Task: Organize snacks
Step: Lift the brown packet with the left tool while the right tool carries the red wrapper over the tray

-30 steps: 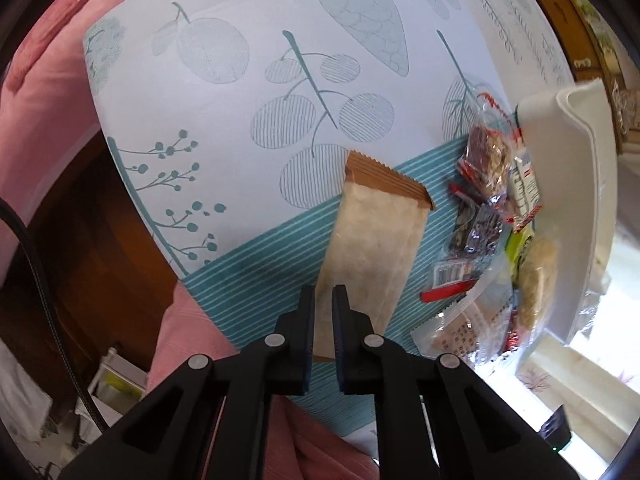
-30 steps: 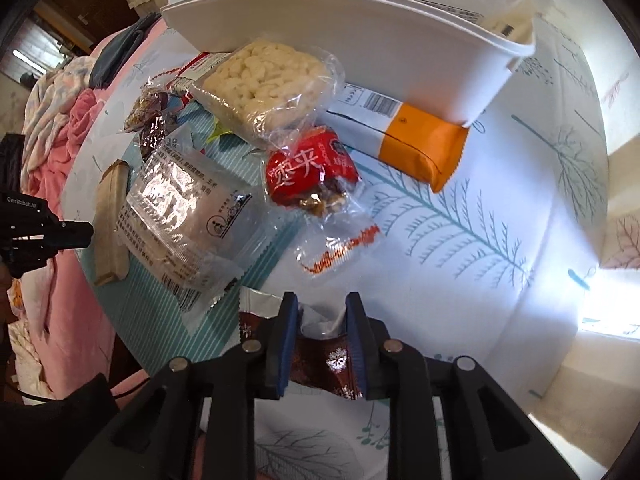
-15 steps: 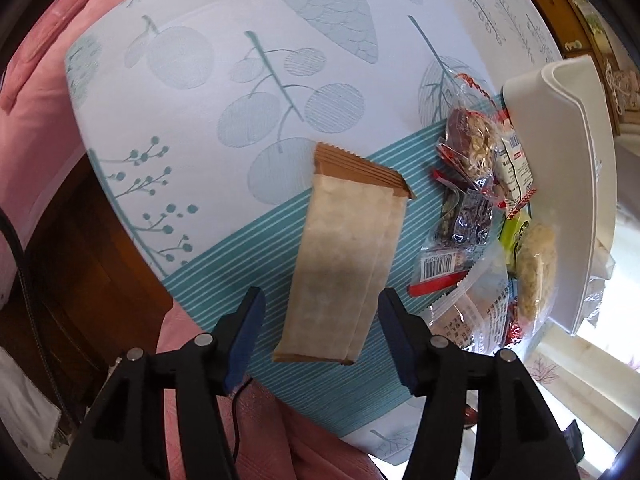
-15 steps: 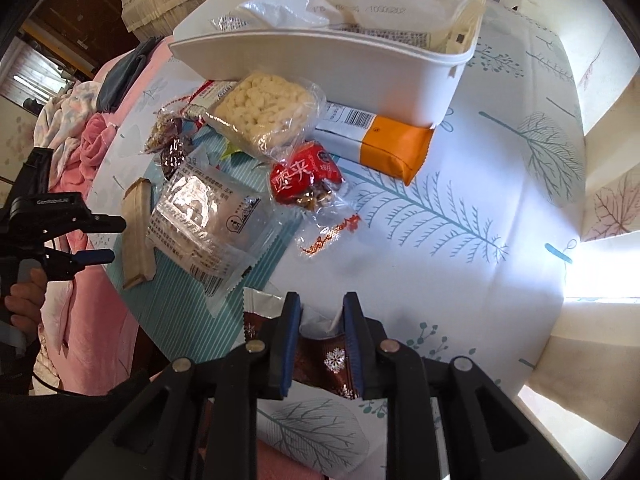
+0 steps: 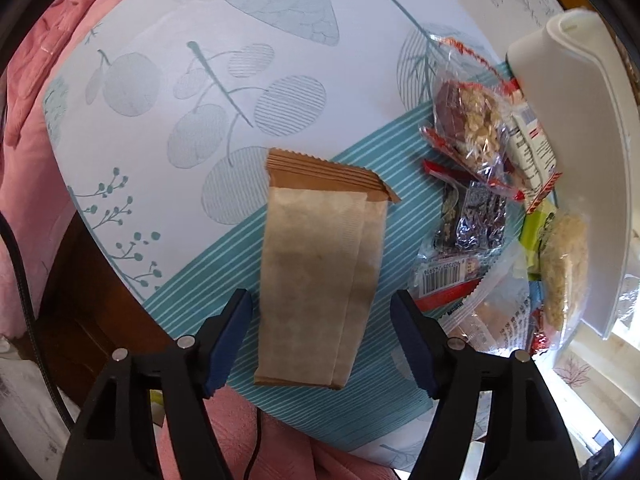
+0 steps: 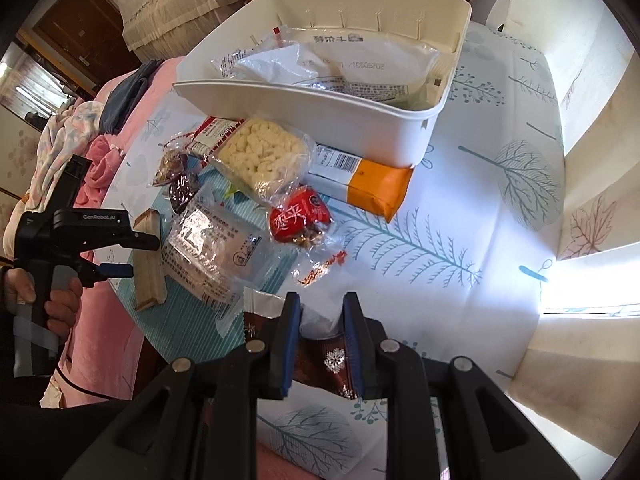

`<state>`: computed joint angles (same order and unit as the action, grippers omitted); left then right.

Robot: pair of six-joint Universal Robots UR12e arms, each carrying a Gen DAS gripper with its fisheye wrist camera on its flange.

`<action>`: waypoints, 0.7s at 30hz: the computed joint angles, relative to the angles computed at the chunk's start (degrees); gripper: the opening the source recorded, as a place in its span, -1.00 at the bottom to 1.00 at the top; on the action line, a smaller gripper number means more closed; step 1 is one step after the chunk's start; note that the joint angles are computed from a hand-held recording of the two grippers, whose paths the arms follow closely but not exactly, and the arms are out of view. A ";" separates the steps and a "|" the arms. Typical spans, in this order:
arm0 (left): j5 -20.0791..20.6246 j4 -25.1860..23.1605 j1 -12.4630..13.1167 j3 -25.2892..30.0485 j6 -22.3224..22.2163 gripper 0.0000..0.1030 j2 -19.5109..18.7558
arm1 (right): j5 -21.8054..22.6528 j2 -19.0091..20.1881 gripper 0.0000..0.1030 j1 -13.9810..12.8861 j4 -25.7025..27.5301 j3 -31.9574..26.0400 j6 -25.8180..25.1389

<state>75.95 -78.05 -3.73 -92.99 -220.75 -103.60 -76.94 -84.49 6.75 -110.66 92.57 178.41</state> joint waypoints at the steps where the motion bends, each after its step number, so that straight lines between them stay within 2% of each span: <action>1: 0.14 -0.36 -0.35 0.55 0.00 0.36 -0.63 | -0.02 0.06 -0.58 -0.04 0.08 -0.13 0.04; 7: 2.46 -2.89 -1.94 3.81 0.18 0.36 -2.59 | 0.41 0.27 -0.58 -0.25 0.01 -0.58 0.63; 13: 5.71 -6.61 -3.49 7.19 0.89 0.10 -4.43 | 0.87 0.52 -0.58 -0.16 -0.14 -0.91 1.20; 21: 3.85 -7.87 -3.16 7.74 2.38 0.02 -4.51 | 1.68 1.20 -0.58 0.25 -0.22 -1.54 0.86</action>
<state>79.80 -85.92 -6.88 -85.25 -218.37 -108.10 -75.26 -83.29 7.00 -110.89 91.03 179.27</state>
